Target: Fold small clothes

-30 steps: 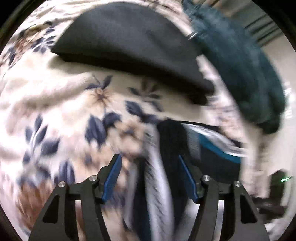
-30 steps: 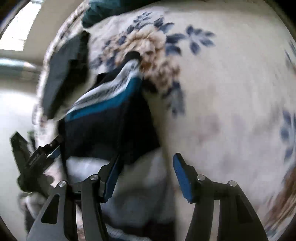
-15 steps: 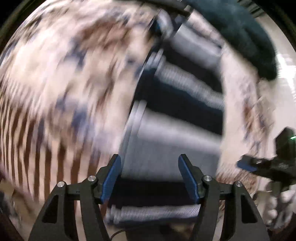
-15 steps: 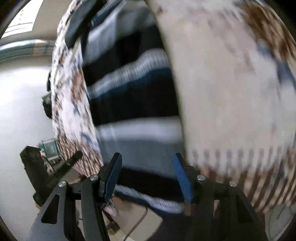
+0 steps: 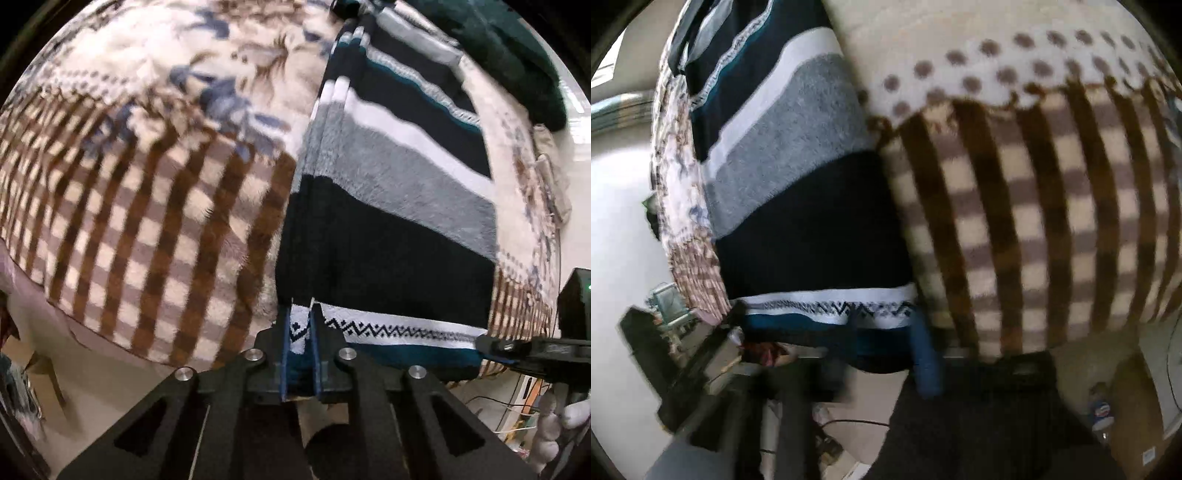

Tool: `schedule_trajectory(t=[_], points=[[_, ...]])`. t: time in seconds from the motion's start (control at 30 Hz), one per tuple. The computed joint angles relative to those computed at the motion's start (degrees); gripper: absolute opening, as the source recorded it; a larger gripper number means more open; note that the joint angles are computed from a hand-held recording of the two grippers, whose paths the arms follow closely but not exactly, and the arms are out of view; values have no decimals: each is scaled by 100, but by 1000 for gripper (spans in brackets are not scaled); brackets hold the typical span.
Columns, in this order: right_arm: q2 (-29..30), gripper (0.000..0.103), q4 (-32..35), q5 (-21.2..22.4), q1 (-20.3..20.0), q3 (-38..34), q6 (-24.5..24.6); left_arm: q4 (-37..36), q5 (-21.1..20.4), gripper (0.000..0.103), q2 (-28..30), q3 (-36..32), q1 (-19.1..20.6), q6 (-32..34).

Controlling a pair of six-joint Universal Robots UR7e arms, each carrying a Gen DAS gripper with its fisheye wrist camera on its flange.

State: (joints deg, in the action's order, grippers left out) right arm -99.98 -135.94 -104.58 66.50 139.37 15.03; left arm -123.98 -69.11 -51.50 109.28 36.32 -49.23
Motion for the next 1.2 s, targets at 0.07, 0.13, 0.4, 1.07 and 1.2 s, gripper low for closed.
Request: schedule_trajectory(t=[0.07,0.13,0.4,1.07,1.2], points=[[-5,9,-265,-68,144,115,60,-120,24,7,-217,138,-65,21],[43,8,-367,-204,322,138,172,-100,-8,7,-380,196,-68,44],[386,7,-724,-802,535,313,297,-121,-69,7,-101,263,296,358],[650,59,-1917,-2,-85,752,-533,-435,-371,72,229,58,455,1147],[1274,49,-2138,-1225,882,590,21,-330,-212,56,239,54,357,1132]])
